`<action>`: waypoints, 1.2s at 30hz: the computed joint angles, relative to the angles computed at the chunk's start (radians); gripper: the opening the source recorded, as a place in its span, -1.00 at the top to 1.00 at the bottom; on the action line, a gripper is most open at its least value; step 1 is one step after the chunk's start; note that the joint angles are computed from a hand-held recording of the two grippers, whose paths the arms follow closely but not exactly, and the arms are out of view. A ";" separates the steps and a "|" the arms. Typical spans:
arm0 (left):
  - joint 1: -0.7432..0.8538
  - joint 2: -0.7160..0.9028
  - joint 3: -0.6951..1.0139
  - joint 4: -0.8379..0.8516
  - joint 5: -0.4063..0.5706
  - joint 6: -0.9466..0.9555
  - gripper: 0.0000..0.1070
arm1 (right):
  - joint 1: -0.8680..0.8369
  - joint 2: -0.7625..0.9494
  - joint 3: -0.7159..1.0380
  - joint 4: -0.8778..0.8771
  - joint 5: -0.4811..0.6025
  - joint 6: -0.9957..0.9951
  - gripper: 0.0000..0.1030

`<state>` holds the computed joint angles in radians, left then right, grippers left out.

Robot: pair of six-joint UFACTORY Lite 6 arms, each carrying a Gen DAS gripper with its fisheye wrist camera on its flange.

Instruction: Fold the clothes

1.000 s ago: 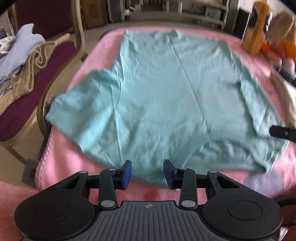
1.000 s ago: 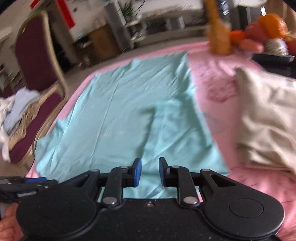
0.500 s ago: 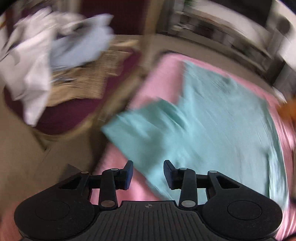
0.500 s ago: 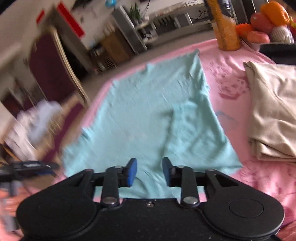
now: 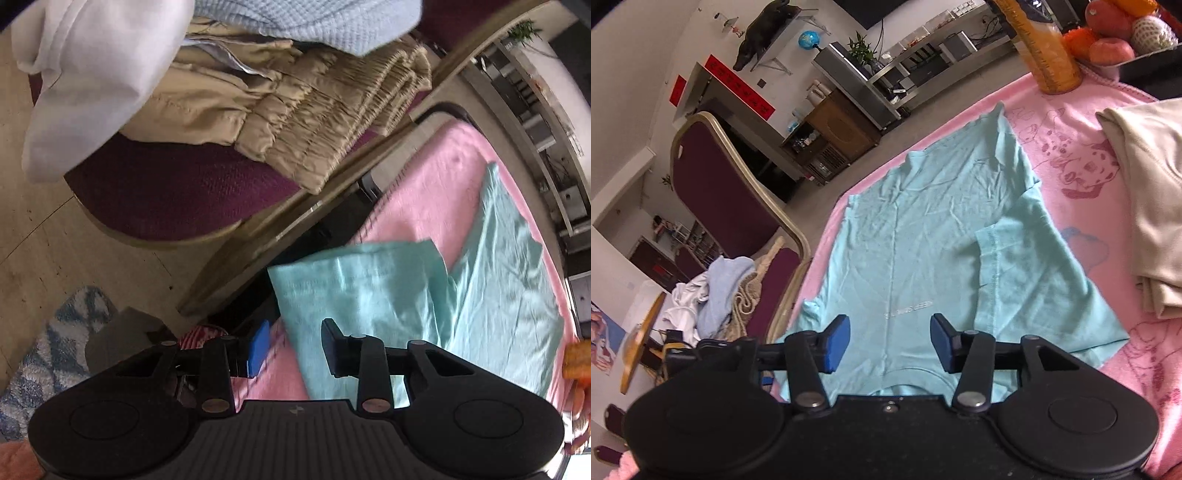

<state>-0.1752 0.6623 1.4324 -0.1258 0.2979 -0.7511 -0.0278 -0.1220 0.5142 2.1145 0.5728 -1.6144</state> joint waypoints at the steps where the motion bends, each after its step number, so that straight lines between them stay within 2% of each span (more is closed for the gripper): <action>1: 0.000 0.003 -0.004 0.006 -0.020 -0.019 0.43 | 0.002 0.007 0.006 -0.001 0.004 0.000 0.09; 4: -0.018 0.021 0.013 0.177 -0.043 -0.195 0.43 | 0.019 0.017 0.022 0.003 -0.002 -0.007 0.06; 8: -0.045 0.049 0.062 0.416 -0.018 -0.415 0.42 | 0.019 0.038 0.038 -0.009 0.003 -0.001 0.04; 11: -0.063 0.061 0.080 0.533 0.006 -0.522 0.44 | 0.020 0.051 0.045 -0.012 0.004 -0.002 0.03; 13: -0.078 0.067 0.090 0.616 0.047 -0.593 0.63 | 0.025 0.054 0.047 -0.005 -0.005 -0.006 0.03; 14: -0.085 0.069 0.094 0.655 0.068 -0.622 0.96 | 0.027 0.053 0.046 -0.002 -0.008 -0.009 0.03; 15: -0.088 0.065 0.089 0.670 0.070 -0.631 1.00 | 0.030 0.050 0.045 0.001 -0.013 -0.012 0.03; 17: -0.102 0.046 0.069 0.753 0.074 -0.705 1.00 | 0.038 0.044 0.042 0.010 -0.027 -0.020 0.03; 19: -0.134 0.019 0.046 0.906 0.103 -0.842 1.00 | 0.038 0.036 0.038 0.011 -0.036 -0.019 0.03; 25: -0.294 -0.076 -0.004 1.269 0.266 -1.090 1.00 | -0.013 -0.019 -0.003 -0.013 -0.027 0.012 0.03; 31: -0.552 -0.041 0.095 1.487 0.486 -1.059 1.00 | -0.086 -0.063 -0.045 -0.047 0.012 0.056 0.03; 34: -0.687 0.039 0.151 1.576 0.554 -0.971 1.00 | -0.123 -0.070 -0.057 -0.057 0.031 0.073 0.02; 36: -0.766 0.117 0.201 1.599 0.559 -0.853 1.00 | -0.144 -0.072 -0.061 -0.062 0.040 0.083 0.01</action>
